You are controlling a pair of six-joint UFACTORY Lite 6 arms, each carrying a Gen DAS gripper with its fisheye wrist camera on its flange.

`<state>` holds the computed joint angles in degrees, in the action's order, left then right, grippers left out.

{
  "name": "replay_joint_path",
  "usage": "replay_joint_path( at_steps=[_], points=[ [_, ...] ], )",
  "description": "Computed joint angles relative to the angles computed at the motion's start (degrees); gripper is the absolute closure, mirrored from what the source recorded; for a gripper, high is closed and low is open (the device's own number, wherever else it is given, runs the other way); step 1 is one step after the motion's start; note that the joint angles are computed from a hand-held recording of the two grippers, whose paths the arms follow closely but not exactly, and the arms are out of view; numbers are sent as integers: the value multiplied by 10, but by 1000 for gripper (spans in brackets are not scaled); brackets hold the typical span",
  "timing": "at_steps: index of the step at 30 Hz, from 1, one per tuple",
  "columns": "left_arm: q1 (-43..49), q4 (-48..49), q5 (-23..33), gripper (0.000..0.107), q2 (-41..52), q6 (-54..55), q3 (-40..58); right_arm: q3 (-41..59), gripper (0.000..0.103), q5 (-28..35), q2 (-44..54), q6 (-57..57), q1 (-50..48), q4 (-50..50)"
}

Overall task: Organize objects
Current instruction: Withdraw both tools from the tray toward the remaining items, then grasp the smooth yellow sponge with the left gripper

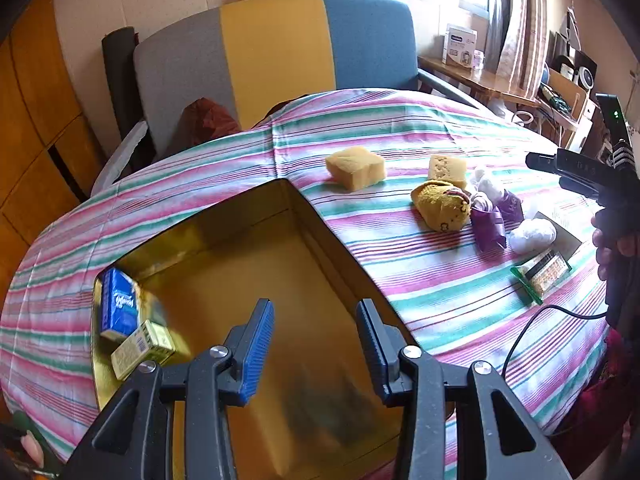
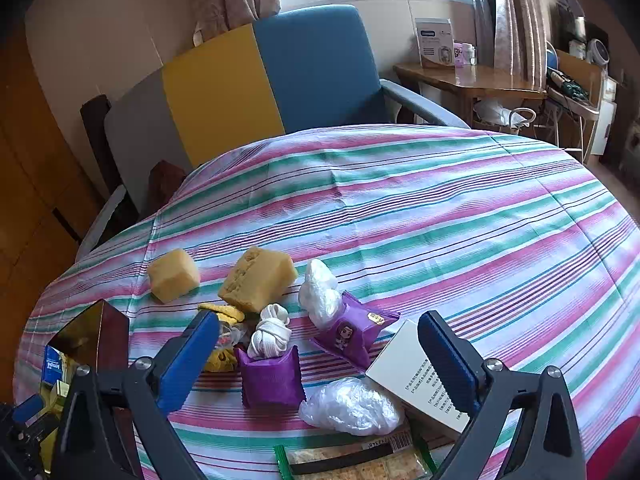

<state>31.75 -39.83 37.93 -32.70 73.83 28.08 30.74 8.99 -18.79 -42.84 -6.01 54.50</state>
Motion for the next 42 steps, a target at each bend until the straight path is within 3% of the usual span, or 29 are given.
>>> replay_joint_path(
  at_steps=[15, 29, 34, 39, 42],
  points=[
    [-139, 60, -69, 64, 50, -130, 24, 3, 1, 18, -3, -14, -16, 17],
    [-232, 76, -114, 64, 216, -234, 136, 5, 0, 40, -7, -31, -30, 39],
    [-258, 87, -111, 64, 315, -280, 220, 7, 0, 58, -3, -62, -44, 72],
    [-269, 71, -58, 64, 473, -341, 373, 8, 0, 74, 2, -83, -52, 94],
    [-279, 74, -28, 46, 566, -404, 479, 10, 0, 81, 6, -93, -52, 102]
  ],
)
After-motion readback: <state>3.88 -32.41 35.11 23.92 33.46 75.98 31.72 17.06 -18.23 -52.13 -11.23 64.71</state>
